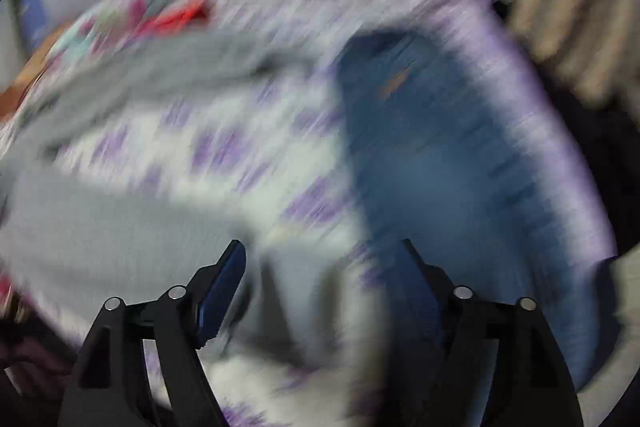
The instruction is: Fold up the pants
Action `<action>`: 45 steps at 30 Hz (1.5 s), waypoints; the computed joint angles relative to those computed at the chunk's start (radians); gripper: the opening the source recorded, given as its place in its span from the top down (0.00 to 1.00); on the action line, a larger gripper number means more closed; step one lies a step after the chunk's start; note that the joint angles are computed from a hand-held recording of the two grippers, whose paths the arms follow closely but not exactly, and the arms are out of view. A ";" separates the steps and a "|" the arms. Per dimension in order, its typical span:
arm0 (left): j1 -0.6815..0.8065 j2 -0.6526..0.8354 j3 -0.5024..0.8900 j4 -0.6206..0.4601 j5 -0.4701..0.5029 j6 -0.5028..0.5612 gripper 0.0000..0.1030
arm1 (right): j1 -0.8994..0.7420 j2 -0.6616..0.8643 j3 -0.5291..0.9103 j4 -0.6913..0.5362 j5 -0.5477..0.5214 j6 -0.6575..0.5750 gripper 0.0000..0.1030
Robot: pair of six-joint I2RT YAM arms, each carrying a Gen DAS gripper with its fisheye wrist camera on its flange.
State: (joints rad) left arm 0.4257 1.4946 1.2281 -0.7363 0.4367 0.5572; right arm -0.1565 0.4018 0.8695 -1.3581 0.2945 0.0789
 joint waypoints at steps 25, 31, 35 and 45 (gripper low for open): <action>-0.207 0.818 1.013 -0.341 -0.179 -0.197 0.61 | 0.612 1.838 1.255 0.379 0.037 -0.239 0.96; -0.167 0.697 0.945 -0.360 -0.052 -0.203 0.64 | 0.692 1.365 0.798 0.557 0.016 -0.175 0.96; -0.088 0.488 0.755 -0.359 0.074 -0.138 0.64 | 0.859 1.052 0.561 0.550 0.074 -0.119 0.96; 0.227 0.161 0.266 -0.515 0.210 0.207 0.29 | 1.401 0.757 -0.162 0.826 0.160 0.528 0.96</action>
